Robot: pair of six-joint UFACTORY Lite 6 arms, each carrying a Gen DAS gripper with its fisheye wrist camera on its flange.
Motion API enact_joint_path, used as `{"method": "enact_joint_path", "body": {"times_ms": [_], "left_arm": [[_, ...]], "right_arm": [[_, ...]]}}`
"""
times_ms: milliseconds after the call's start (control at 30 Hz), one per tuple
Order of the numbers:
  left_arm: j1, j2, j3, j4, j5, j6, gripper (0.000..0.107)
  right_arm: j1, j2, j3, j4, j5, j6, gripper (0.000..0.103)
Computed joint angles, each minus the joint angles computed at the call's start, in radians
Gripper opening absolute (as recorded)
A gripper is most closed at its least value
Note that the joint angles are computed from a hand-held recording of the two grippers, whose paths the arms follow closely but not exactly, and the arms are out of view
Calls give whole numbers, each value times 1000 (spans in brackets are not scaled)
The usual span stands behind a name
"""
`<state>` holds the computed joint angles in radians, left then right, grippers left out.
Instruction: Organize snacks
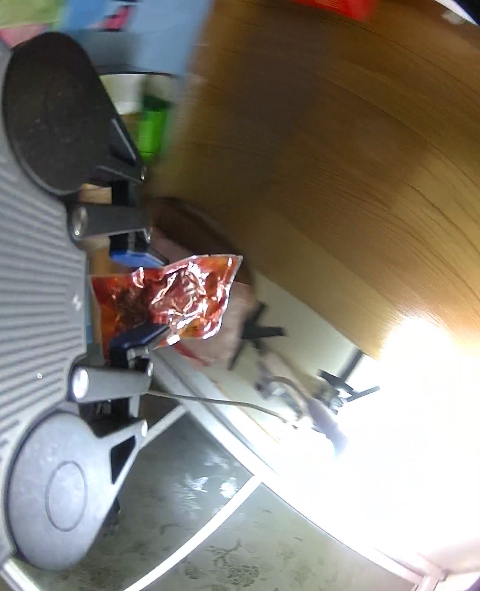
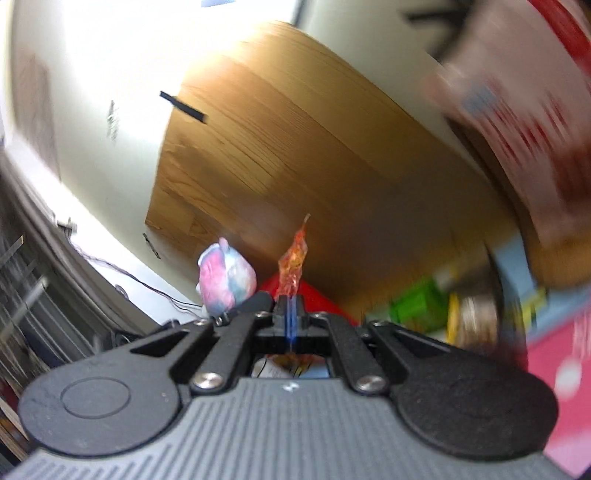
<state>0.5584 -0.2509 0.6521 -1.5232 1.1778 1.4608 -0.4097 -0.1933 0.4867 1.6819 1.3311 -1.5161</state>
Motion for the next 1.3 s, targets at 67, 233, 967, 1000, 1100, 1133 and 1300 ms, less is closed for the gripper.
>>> {"method": "enact_joint_path", "body": {"times_ms": [67,233,967,1000,1100,1133,1300], "left_arm": [[-48,30,24,-37,-73,29,33],[-161,190,-20,-161,-298,226,33],[758,123,-385,352,11,580,38],[862,193,-359,409,26,616,38],[1031,378,-295,504,-1,666,38],[1061,426,-272,529,-17,674,38],[1070,537,-230,544,-76,690,38]], "right_arm": [[80,15,49,62,-86,-36,3],[241,264,78,231,-234,-275,4],[707,210,-308,819,-371,-1094,37],[773,255,-301,896,-369,-1136,38],[903,348,-252,996,-385,-1152,41],[948,357,-246,1027,-389,-1157,44],[1126,379,-167,1235,-494,-1233,55]]}}
